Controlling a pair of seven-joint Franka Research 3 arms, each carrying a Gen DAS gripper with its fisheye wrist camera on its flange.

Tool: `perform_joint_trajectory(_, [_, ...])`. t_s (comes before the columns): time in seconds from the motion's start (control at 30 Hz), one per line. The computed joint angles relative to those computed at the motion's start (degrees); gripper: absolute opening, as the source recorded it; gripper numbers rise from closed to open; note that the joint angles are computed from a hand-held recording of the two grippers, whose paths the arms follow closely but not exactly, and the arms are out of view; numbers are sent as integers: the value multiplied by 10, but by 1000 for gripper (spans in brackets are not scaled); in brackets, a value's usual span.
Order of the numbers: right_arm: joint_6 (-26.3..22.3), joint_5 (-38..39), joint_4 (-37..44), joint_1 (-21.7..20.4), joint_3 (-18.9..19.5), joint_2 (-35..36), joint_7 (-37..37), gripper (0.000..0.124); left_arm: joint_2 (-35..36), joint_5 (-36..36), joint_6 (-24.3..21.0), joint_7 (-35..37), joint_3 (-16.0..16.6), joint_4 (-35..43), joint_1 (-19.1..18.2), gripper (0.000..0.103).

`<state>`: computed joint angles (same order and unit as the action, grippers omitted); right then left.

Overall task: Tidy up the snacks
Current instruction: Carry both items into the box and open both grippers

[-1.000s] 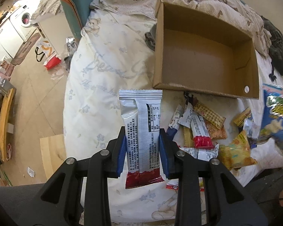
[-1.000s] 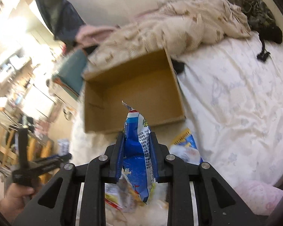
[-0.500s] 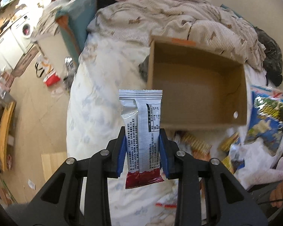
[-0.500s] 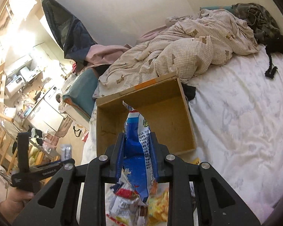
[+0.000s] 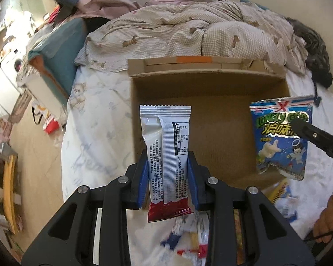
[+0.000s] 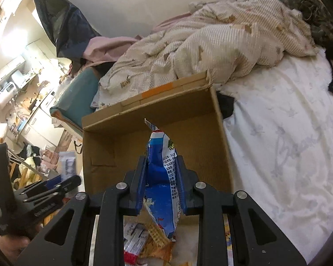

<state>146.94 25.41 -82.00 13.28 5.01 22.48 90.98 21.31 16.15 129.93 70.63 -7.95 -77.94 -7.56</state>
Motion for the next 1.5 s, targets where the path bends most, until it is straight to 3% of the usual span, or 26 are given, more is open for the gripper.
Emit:
perform_joint_trajectory(0.27, [-60,-15,48,6,3,39,7,26,17,16,25,-14,8,-13,-4,28])
perform_joint_trajectory(0.5, [-103,-11,93,6,4,73,17,26,31,-4,2,-3,1,4,2,28])
perform_joint_trajectory(0.93, [-113,-7,104,0,2,82,42,27,24,-16,12,13,-2,-7,6,29])
perform_joint_trajectory(1.03, [-113,-14,107,3,0,83,43,28,21,-13,16,9,0,-11,5,40])
perform_joint_trajectory(1.2, [-113,-25,106,6,-4,81,49,29,3,-14,44,7,-2,-38,9,76])
perform_joint_trajectory(1.3, [-109,-39,104,10,-10,78,57,30,-7,-16,60,13,-4,-52,11,84])
perform_joint_trajectory(1.4, [-88,-62,92,17,-20,69,68,31,-13,-18,66,8,-3,-56,12,85])
perform_joint_trajectory(1.43, [-83,-73,89,21,-26,67,77,39,-14,-20,67,7,-3,-56,13,85])
perform_joint_trajectory(1.47, [-75,-82,84,24,-30,64,87,61,-14,-23,68,6,-4,-56,14,85])
perform_joint_trajectory(1.5, [-63,-87,76,26,-32,60,94,71,-14,-26,70,4,-4,-56,15,85])
